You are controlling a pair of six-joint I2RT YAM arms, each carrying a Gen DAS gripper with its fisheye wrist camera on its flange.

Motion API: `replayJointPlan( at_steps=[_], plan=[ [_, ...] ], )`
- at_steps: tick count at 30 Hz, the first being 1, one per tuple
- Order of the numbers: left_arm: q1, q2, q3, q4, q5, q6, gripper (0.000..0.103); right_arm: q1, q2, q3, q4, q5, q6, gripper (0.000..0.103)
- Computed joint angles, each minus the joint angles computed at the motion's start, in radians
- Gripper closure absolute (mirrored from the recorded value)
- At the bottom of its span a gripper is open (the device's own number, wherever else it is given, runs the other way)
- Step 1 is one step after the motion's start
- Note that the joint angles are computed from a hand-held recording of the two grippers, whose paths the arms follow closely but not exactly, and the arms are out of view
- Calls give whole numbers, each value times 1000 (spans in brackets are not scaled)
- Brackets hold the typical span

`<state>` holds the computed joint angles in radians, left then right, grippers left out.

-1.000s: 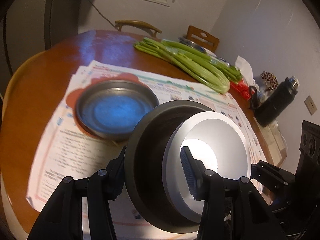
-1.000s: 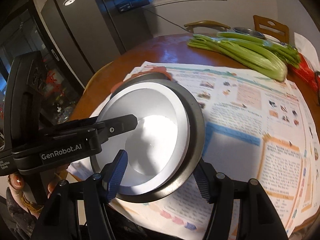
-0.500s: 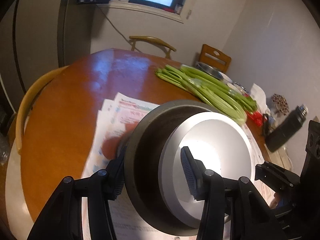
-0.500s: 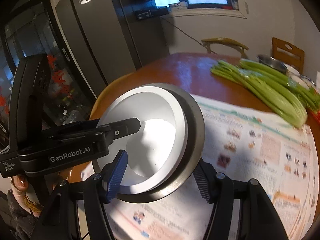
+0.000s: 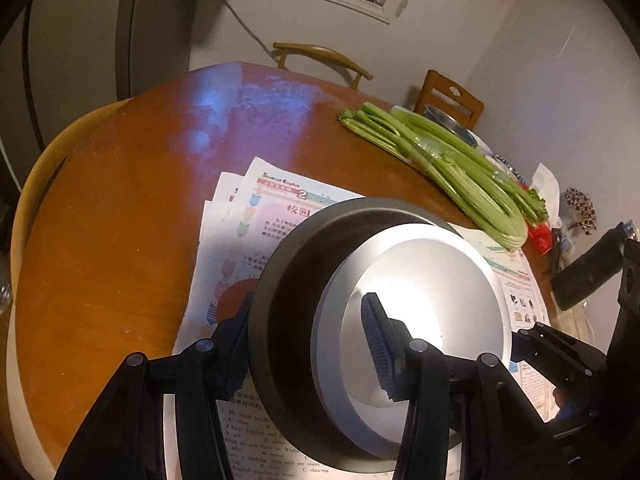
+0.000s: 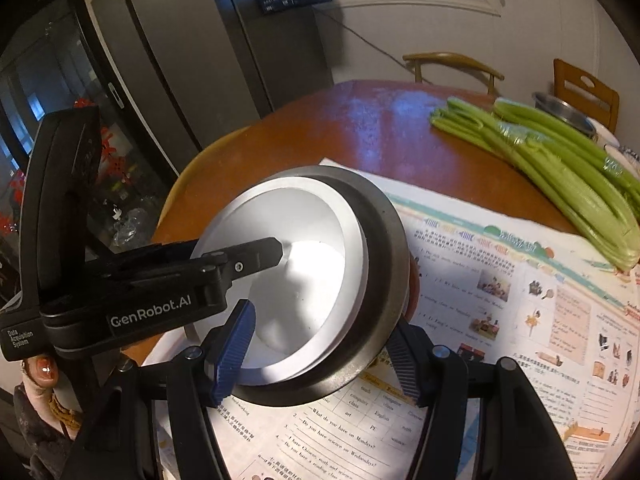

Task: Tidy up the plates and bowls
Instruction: 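Lift the filled steel bowl with the left tool and lower it onto the stacked pan, then open the left tool and withdraw from the stack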

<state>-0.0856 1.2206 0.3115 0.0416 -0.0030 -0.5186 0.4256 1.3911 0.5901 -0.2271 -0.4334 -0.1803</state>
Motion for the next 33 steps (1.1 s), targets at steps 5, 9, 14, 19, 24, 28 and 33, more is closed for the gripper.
replayJointPlan(
  at_steps=[5, 9, 14, 19, 24, 28, 33],
  plan=[
    [7, 33, 3, 21, 4, 10, 50, 1, 35, 1, 22, 4, 6, 39],
    [12, 17, -3, 13, -38, 7, 50, -10, 54, 6, 34, 2, 10, 39],
    [30, -42, -22, -15, -34, 11, 50, -24, 30, -5, 22, 5, 9, 39],
    [22, -134, -44, -72, -44, -1, 50, -31, -38, -41, 25, 29, 9, 39],
    [-36, -259, -60, -162, -103, -39, 50, -68, -120, -71, -6, 6, -16, 39],
    [-111, -378, -61, -260, -168, -81, 50, -95, -201, -88, -60, -13, -37, 39],
    [-288, -486, -48, -403, -317, -187, 50, -114, -313, -116, -127, -34, -60, 39]
  ],
)
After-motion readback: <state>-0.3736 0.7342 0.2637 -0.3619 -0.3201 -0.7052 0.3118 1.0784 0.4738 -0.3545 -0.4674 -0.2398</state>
